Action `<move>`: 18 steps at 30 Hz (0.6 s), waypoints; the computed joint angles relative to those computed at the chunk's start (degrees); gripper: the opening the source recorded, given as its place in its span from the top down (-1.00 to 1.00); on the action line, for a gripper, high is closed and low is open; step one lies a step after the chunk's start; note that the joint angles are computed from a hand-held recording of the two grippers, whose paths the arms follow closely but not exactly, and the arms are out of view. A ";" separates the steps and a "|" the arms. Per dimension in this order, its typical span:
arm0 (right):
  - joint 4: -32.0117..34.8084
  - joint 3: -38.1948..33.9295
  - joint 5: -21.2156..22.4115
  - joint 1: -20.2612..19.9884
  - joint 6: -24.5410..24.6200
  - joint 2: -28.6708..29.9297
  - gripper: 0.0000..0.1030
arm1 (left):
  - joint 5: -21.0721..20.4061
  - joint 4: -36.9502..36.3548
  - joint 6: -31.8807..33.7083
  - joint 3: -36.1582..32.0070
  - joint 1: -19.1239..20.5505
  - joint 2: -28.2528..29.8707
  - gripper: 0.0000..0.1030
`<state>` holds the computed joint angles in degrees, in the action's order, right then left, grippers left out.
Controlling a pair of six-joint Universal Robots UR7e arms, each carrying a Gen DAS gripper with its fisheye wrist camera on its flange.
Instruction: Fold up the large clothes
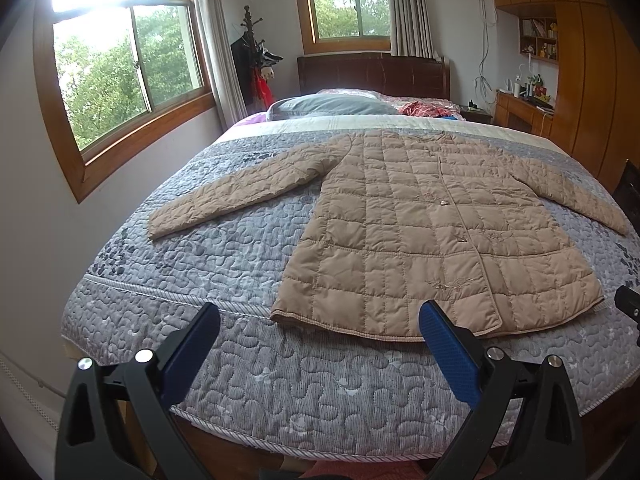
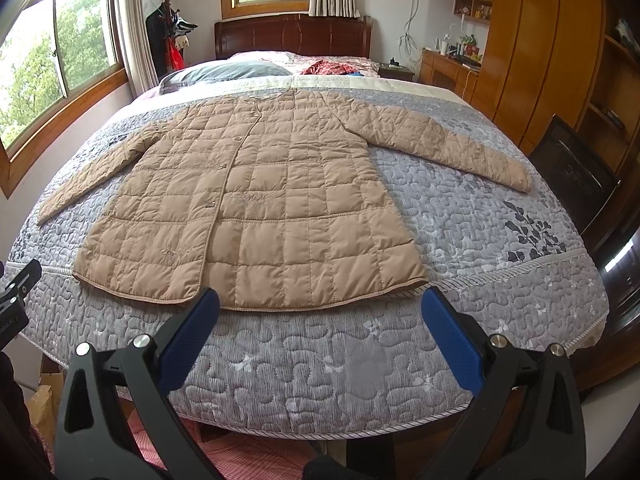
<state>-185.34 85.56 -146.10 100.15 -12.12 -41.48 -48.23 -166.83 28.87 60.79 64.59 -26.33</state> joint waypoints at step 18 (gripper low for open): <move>-0.35 -0.07 0.15 -0.09 -0.40 0.14 -0.94 | 0.49 0.25 -0.24 -0.01 -0.25 0.00 -0.93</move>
